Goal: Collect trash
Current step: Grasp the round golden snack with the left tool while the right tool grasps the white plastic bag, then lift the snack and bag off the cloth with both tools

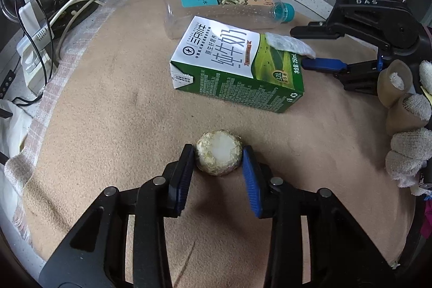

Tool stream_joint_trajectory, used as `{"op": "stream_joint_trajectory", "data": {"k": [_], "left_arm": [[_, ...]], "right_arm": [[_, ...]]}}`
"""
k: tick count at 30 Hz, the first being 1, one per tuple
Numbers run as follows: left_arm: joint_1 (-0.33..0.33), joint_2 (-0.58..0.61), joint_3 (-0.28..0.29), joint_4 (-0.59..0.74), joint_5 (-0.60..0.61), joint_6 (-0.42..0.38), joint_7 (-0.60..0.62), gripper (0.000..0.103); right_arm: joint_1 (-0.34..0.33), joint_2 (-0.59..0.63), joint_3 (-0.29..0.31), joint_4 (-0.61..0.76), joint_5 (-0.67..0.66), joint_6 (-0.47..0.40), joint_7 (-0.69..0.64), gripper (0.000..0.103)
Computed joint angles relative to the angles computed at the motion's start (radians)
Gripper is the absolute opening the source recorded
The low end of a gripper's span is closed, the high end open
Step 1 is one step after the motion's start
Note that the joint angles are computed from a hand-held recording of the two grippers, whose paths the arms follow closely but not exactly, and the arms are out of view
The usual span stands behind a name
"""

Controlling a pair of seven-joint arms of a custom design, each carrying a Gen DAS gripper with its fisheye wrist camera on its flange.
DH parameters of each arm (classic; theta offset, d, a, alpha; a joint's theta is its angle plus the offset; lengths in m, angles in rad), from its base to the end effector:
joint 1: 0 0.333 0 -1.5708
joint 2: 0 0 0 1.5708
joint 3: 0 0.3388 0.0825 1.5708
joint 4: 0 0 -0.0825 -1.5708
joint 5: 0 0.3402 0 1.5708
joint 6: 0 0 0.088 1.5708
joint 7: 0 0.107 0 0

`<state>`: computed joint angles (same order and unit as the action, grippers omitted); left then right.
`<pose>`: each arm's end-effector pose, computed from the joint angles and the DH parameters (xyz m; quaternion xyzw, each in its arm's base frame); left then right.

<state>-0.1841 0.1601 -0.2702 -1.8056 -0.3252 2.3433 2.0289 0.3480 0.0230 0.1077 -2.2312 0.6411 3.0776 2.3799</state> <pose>0.5431 -0.2588 0.5368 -0.4015 0.8831 -0.2417 0.0222 0.5013 0.1913 0.4983 -0.2670 0.8738 0.0859 0.3972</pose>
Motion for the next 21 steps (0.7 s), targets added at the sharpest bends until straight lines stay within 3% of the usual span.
{"op": "stream_joint_trajectory", "data": {"k": [4,9,14,21], "left_arm": [[0.003,0.006,-0.001,0.010,-0.003,-0.001,0.003,0.036],[0.008,0.001,-0.002,0.002,-0.018,0.005,0.010,0.035],[0.015,-0.019,0.003,-0.018,-0.046,0.013,0.020,0.035],[0.025,-0.058,0.020,-0.050,-0.083,0.010,0.054,0.035]], "right_arm": [[0.002,0.001,-0.004,0.006,-0.049,-0.004,0.019,0.028],[-0.009,-0.029,-0.022,-0.012,-0.316,-0.010,0.220,0.010],[-0.061,-0.069,-0.004,-0.008,-0.592,-0.072,0.408,0.007],[-0.102,-0.114,0.043,0.007,-0.761,-0.150,0.505,0.006]]}}
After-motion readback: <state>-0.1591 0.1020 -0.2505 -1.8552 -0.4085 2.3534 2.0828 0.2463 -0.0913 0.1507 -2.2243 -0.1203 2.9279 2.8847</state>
